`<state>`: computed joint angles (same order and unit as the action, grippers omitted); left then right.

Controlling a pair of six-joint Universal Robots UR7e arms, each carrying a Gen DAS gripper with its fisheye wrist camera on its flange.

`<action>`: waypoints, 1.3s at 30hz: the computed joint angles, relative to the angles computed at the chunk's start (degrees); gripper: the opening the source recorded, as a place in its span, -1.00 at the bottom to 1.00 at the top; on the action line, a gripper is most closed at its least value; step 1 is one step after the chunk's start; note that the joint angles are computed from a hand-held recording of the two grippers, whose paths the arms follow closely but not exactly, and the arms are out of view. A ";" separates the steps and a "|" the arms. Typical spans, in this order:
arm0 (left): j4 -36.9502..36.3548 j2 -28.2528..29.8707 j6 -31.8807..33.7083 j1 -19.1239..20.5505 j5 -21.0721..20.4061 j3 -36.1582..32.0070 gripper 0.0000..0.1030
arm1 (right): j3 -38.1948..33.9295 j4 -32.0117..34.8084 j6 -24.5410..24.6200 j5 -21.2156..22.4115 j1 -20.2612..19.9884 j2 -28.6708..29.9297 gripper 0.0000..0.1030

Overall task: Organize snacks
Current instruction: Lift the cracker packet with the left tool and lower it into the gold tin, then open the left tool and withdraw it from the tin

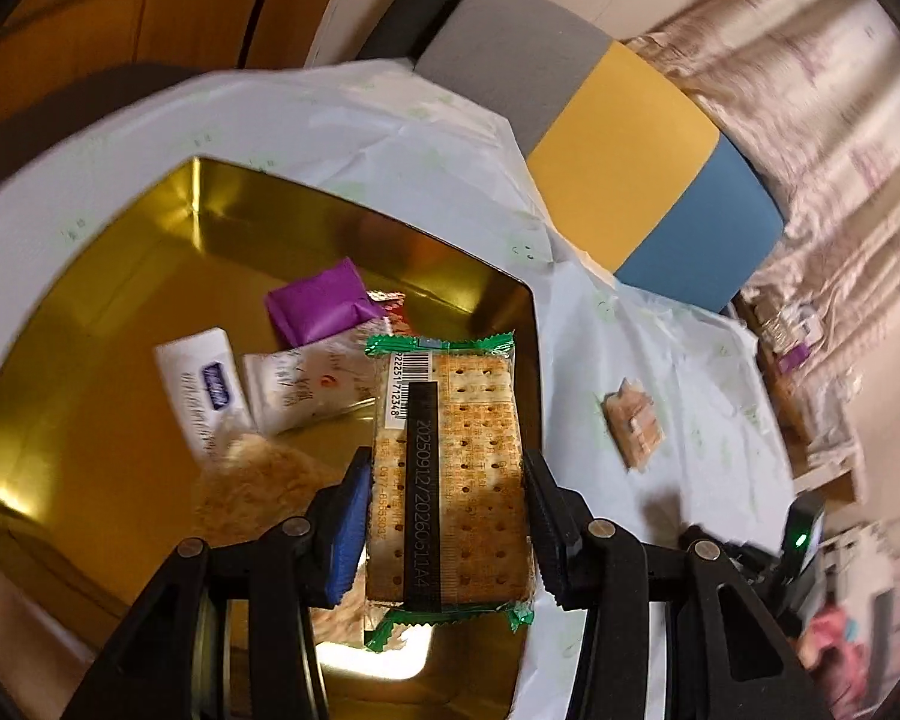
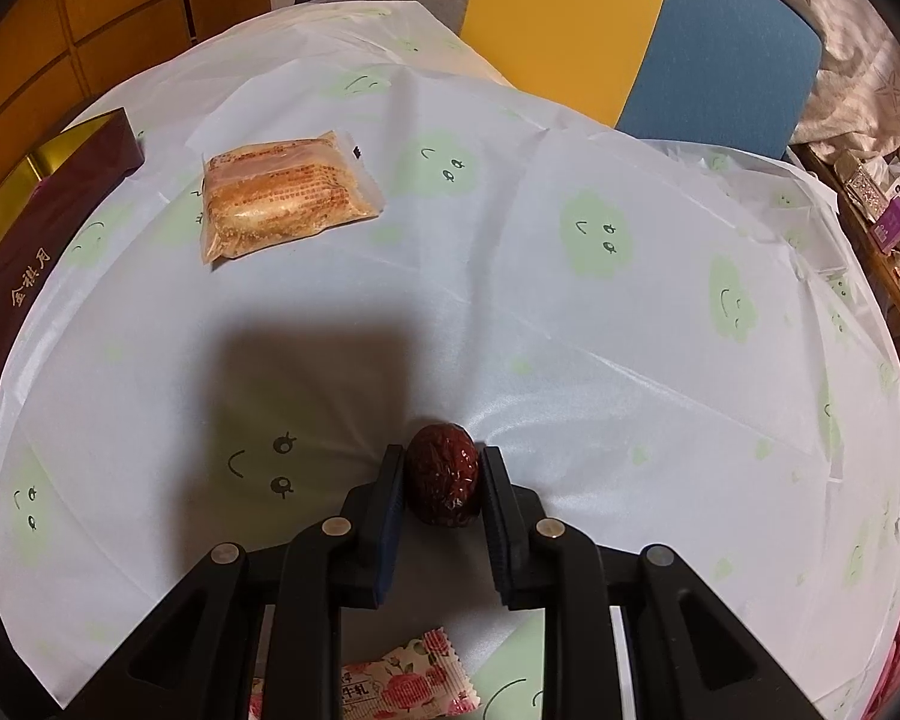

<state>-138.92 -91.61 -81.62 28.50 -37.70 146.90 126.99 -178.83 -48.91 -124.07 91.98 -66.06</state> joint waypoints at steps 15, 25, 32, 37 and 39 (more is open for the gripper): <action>-12.90 9.96 9.95 9.61 -2.42 -3.63 0.02 | 0.25 -0.71 -0.59 -0.19 0.12 0.11 -0.53; -4.32 9.04 8.23 4.56 1.51 -3.63 0.00 | 0.25 -0.75 -0.79 -0.16 0.18 0.13 -0.53; -2.34 13.00 13.25 -3.24 2.32 -3.96 -0.01 | 0.39 -1.16 -1.43 0.11 0.03 0.10 -0.53; -8.61 19.13 20.50 -7.35 -1.18 -4.10 -0.01 | 0.45 -1.33 -1.63 0.41 -0.02 0.10 -0.53; -11.75 22.38 22.89 -8.02 -3.42 -4.51 -0.01 | 0.53 -1.42 -1.82 0.59 -0.09 0.01 -0.53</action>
<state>-150.67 -69.23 -58.73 20.48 -41.12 142.38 127.53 -180.24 -50.74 -123.48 91.89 -66.04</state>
